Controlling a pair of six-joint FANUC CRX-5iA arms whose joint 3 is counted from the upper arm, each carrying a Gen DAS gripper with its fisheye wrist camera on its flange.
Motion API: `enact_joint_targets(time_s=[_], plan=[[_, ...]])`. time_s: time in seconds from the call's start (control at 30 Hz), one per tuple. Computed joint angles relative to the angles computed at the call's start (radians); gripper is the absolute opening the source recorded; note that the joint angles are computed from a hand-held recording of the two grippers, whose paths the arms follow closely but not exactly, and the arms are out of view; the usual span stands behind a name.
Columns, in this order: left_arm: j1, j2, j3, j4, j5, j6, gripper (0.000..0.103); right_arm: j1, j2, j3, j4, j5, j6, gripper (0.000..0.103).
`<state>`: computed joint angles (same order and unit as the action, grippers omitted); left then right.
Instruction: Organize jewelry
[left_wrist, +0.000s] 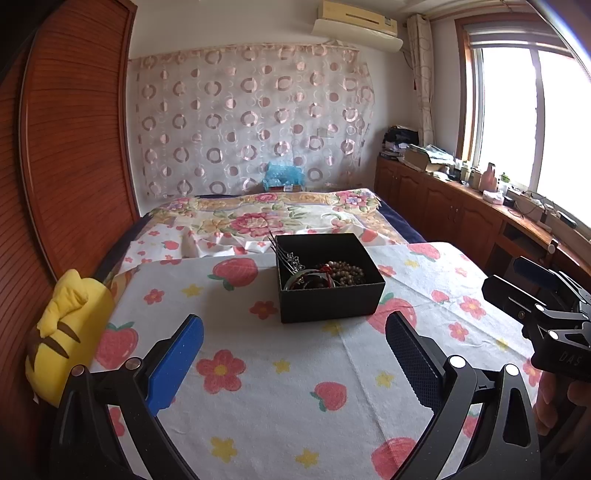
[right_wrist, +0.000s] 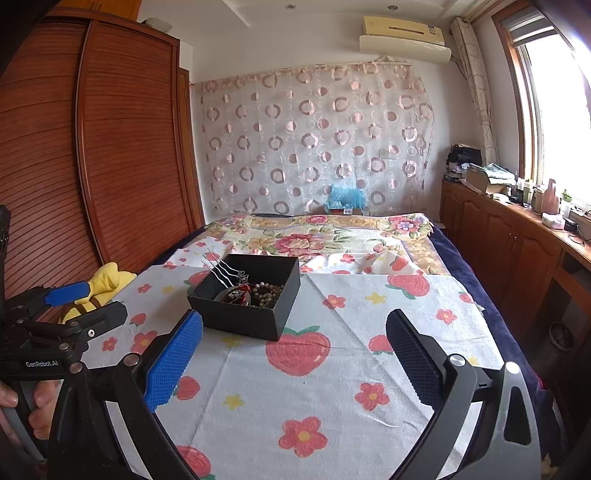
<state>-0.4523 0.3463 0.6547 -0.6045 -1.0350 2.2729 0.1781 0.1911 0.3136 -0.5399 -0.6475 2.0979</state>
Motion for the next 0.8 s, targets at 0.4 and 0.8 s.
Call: enact_joint_targets(time_s=[0.4,0.8], plan=[[-0.003,0.005,0.009,0.000,0.005,-0.002,0.095,-0.002,-0.002,-0.002,-0.001,-0.001,0.001,0.100],[-0.005,0.015,0.024,0.008,-0.005,-0.004,0.095,-0.002,-0.005,-0.006,-0.001,-0.001,0.003,0.100]])
